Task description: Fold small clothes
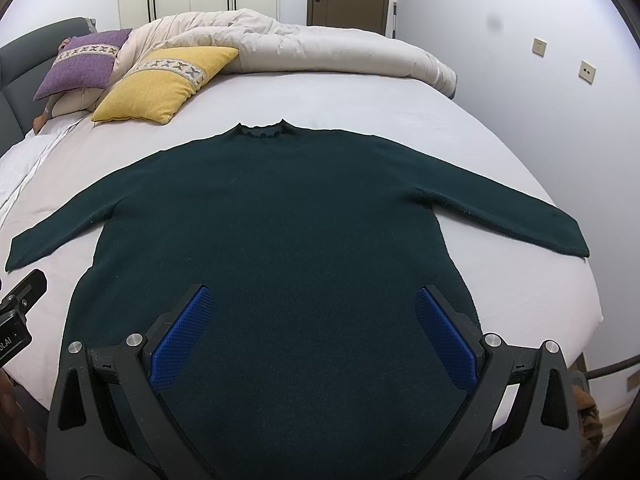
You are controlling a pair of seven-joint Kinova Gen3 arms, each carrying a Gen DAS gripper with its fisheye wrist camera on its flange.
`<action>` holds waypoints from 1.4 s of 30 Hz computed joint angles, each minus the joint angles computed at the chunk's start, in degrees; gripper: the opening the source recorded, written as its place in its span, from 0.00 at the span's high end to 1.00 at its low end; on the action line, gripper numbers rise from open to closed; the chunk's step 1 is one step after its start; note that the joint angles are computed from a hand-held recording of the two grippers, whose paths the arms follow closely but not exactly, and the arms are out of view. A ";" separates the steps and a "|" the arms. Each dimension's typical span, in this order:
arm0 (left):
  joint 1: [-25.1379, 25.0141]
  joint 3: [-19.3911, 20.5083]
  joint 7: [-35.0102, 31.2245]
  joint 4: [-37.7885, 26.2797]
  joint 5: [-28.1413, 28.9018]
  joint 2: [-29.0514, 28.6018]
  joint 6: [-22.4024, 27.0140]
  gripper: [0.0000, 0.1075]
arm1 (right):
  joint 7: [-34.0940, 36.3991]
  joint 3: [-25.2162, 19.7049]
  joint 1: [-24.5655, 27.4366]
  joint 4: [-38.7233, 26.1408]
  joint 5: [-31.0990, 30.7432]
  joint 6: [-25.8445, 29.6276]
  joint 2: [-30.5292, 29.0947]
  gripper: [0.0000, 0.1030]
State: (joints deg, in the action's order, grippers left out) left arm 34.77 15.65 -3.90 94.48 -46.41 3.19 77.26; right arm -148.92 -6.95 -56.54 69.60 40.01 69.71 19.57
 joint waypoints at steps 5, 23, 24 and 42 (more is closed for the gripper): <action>-0.02 -0.05 0.11 0.03 -0.06 0.05 -0.01 0.04 | 0.27 0.00 0.11 -0.14 -0.33 -0.05 0.03 0.00; -0.68 -1.45 -1.68 -0.73 1.26 2.02 -1.48 0.04 | 2.17 0.76 2.45 -0.86 -3.16 -1.32 1.18 0.00; -0.82 -1.72 -1.88 -0.86 1.61 2.24 -1.83 0.04 | 2.37 0.84 2.75 -0.86 -3.45 -1.53 1.25 0.00; -5.05 -7.19 -13.99 -7.50 14.72 8.77 -13.22 0.04 | 3.31 11.87 33.26 16.97 -26.10 -25.79 -8.51 0.11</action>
